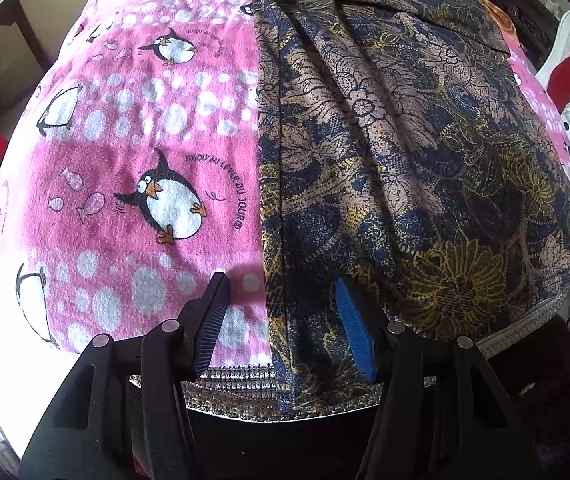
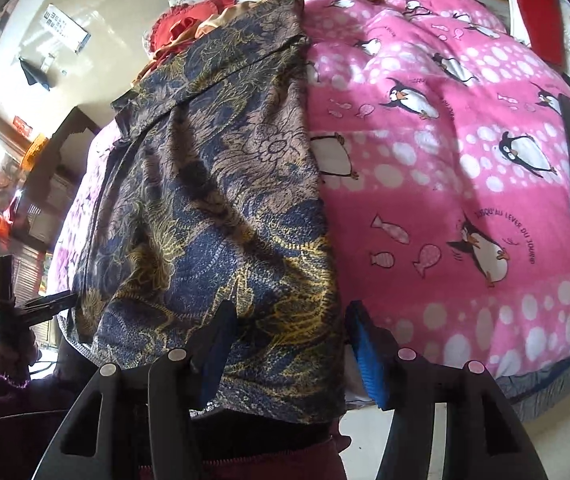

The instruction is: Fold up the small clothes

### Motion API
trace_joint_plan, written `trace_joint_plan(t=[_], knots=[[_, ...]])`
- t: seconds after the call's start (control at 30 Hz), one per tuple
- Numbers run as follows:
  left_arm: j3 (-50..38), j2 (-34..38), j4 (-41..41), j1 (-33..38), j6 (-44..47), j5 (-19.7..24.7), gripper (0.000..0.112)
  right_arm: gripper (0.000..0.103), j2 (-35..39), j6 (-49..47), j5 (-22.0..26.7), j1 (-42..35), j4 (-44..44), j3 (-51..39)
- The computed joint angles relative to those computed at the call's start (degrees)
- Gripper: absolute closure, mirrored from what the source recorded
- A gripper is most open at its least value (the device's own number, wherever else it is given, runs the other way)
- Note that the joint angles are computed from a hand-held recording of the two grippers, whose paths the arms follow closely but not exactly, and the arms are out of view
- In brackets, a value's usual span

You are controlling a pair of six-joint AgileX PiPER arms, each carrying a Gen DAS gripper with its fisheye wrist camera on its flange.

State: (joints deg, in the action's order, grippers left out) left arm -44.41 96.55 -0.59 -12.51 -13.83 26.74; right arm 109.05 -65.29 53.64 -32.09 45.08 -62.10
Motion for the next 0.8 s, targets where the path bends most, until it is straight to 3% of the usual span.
trace_joint_plan(t=[0.2, 0.37, 0.57, 0.6, 0.7, 0.77, 0.8], knots=[[-0.47, 0.35, 0.82, -0.5, -0.82, 0.91, 0.056, 0.049, -0.18, -0.94, -0.12, 0.19, 0.12, 0.23], [-1.25, 1.32, -4.94, 0.5, 5.05, 2.02, 0.044, 0.049, -0.02, -1.45, 0.44, 0.4, -0.39, 0.12], [-1.67, 1.73, -5.67, 0.39, 6.79, 2.6, 0.044, 0.049, 0.51, -2.56, 1.22, 0.18, 0.01, -0.07], [-1.64, 1.76, -5.79, 0.31, 7.14, 2.56, 0.044, 0.053, 0.39, -2.82, 1.23, 0.28, -0.11, 0.04], [-1.56, 1.85, -6.18, -0.44, 7.89, 2.16, 0.055, 0.071, -1.23, -5.23, 0.55, 1.21, -0.87, 0.91], [-1.41, 1.73, -7.78, -0.77, 8.97, 1.63, 0.079, 0.083, -2.06, -5.93, 0.25, 1.4, -0.63, 1.04], [-1.18, 1.46, -9.14, -0.88, 10.08, 1.61, 0.085, 0.089, -2.0, -5.93, 0.69, 1.17, -0.45, 0.67]])
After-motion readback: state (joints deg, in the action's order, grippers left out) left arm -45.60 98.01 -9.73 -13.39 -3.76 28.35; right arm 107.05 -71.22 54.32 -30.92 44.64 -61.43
